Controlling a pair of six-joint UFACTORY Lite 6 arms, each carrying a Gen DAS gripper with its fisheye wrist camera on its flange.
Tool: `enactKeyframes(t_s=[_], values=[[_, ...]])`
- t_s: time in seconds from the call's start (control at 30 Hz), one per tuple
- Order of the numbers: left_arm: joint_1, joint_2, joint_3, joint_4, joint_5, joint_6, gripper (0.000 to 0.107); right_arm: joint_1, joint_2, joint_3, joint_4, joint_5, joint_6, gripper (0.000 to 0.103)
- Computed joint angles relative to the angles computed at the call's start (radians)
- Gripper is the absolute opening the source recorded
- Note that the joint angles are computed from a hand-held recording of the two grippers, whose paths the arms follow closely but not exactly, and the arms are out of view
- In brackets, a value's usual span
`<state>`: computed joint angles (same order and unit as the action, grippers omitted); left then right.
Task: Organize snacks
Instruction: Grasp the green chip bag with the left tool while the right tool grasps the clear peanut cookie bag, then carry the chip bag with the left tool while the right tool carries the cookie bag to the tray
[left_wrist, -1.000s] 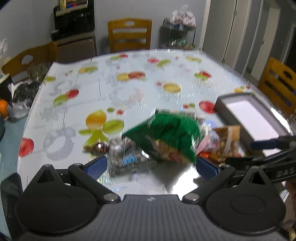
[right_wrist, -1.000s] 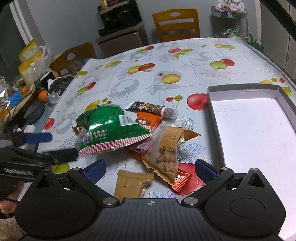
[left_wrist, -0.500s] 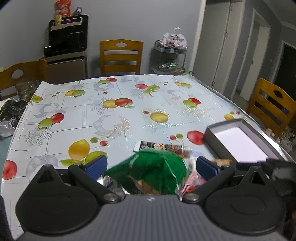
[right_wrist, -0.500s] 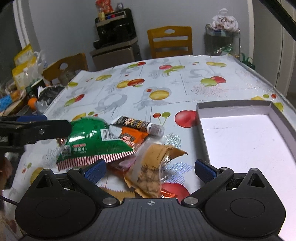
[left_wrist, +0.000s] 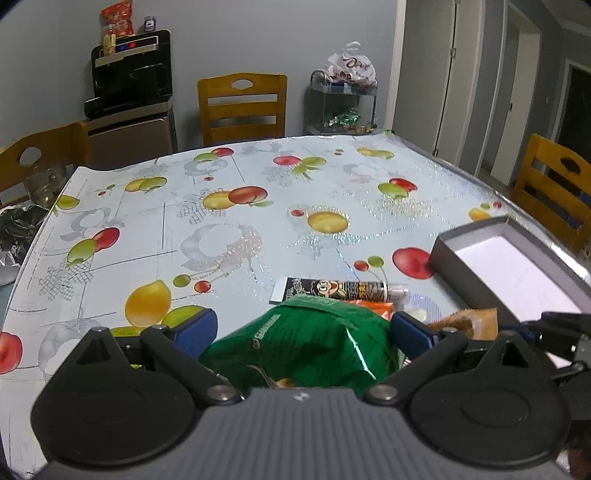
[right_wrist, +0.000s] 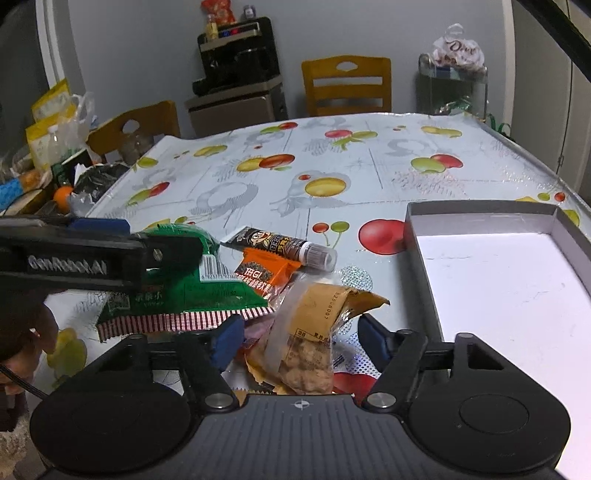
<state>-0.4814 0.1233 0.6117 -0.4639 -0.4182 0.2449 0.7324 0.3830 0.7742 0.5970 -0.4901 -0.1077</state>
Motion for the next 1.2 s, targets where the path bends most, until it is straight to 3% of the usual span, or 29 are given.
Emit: enactKeyframes(t_s=[0.43, 0.8, 1.2], values=[[-0.003, 0.056, -0.010, 0.090, -0.074, -0.074, 0.102, -0.026, 0.005, -0.045, -0.138, -0.056, 0.133, 0.048], [-0.011, 0.106, -0.031, 0.169, -0.155, -0.147, 0.102, -0.020, 0.019, -0.050, -0.157, -0.084, 0.144, 0.045], [0.008, 0.083, -0.050, 0.274, -0.142, -0.215, 0.083, -0.025, 0.021, -0.058, -0.177, -0.102, 0.156, 0.043]])
